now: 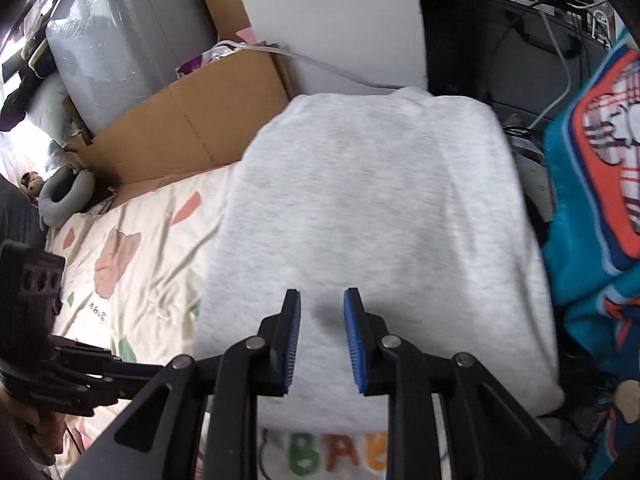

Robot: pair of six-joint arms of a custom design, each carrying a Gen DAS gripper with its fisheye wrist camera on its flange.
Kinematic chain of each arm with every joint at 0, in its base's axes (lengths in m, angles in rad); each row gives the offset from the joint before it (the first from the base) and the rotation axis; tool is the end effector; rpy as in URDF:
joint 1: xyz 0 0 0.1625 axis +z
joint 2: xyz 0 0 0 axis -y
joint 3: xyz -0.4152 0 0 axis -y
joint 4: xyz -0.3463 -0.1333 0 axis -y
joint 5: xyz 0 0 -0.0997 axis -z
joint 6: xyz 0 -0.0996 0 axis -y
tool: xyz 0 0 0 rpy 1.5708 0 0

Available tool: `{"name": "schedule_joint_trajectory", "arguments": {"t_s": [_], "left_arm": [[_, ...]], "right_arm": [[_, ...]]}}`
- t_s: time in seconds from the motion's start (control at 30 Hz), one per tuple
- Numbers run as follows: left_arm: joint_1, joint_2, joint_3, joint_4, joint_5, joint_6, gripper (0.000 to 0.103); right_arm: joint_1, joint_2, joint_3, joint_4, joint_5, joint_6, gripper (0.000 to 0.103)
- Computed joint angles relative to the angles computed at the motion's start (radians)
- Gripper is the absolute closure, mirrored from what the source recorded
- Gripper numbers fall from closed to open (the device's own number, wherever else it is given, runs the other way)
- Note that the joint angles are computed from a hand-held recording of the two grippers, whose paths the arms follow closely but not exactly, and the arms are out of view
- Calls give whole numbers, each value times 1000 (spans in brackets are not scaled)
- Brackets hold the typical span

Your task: Fold clothes

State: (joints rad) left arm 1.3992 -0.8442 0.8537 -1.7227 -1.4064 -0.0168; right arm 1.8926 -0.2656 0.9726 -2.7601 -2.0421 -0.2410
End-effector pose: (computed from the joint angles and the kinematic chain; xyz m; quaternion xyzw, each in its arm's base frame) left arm 0.0219 -0.7495 0.3864 0.0710 0.9916 -0.0783 0.0749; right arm 0.3345 -0.7248 0.0142 0.2086 -0.9226 0.2412 0.2172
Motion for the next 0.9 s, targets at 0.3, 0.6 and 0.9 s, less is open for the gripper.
{"name": "schedule_joint_trajectory", "arguments": {"t_s": [0.3, 0.6, 0.9], "left_arm": [[-9, 73, -134, -12, -9, 18, 80], [-31, 174, -246, 0, -49, 16, 80], [-53, 274, -348, 0, -72, 67, 81]], "right_arm": [[-26, 66, -85, 45, 15, -8, 82], [-33, 36, -61, 53, 48, 50, 82], [-48, -14, 29, 8, -3, 65, 102]]}}
